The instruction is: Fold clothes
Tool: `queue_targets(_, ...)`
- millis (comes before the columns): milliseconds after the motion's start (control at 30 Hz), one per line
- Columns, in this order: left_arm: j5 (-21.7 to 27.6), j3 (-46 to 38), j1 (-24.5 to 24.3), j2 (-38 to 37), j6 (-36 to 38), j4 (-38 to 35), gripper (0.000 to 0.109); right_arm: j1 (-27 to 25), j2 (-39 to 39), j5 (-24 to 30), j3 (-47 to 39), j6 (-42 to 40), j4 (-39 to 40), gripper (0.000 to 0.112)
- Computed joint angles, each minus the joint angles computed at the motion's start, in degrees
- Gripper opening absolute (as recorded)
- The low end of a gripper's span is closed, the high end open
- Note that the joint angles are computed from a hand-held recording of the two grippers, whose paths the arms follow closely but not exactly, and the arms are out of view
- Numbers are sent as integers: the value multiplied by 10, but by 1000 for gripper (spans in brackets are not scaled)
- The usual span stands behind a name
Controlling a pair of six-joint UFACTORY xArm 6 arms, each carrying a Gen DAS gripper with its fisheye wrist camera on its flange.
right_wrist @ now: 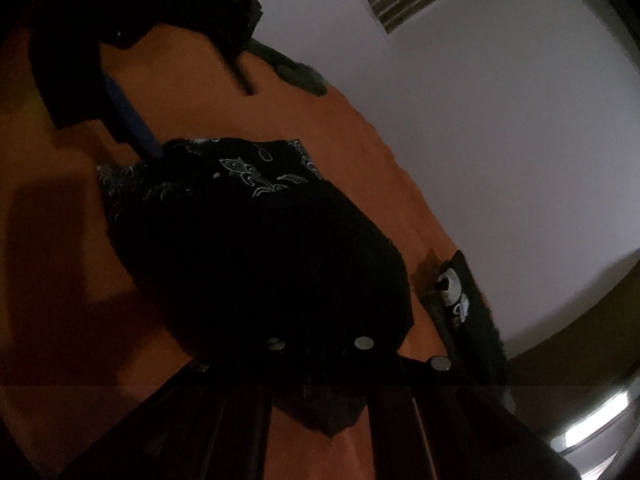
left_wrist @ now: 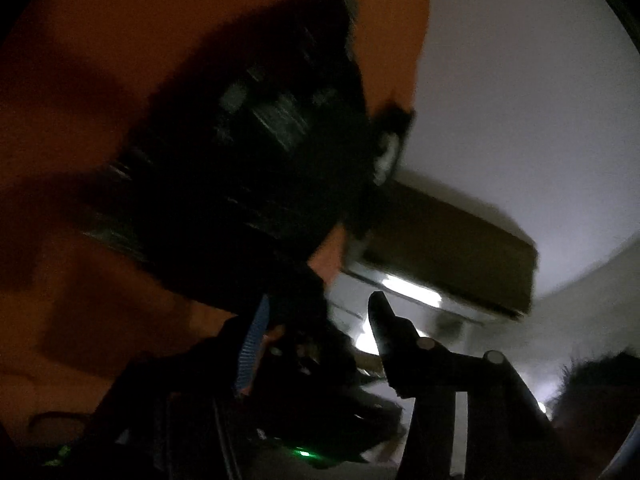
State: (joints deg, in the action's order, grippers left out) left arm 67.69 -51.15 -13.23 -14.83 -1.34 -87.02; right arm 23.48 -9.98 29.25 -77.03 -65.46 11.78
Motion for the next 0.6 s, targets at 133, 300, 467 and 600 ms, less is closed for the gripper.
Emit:
queue_targets(133, 1, -8, -30, 25, -28, -15, 58, -5, -15, 23, 7, 8, 5, 4)
queue_targets(300, 3, -23, -45, 50, -39, -39, 59, -9, -1, 46, -4, 1, 13, 4)
queue_targets(467, -43, -24, -50, 56, -61, -14, 59, -20, 4, 92, -37, 12, 53, 4)
queue_targets(600, -77, -28, -48, 60, -62, 6, 57, -26, 0, 97, -34, -6, 71, 4)
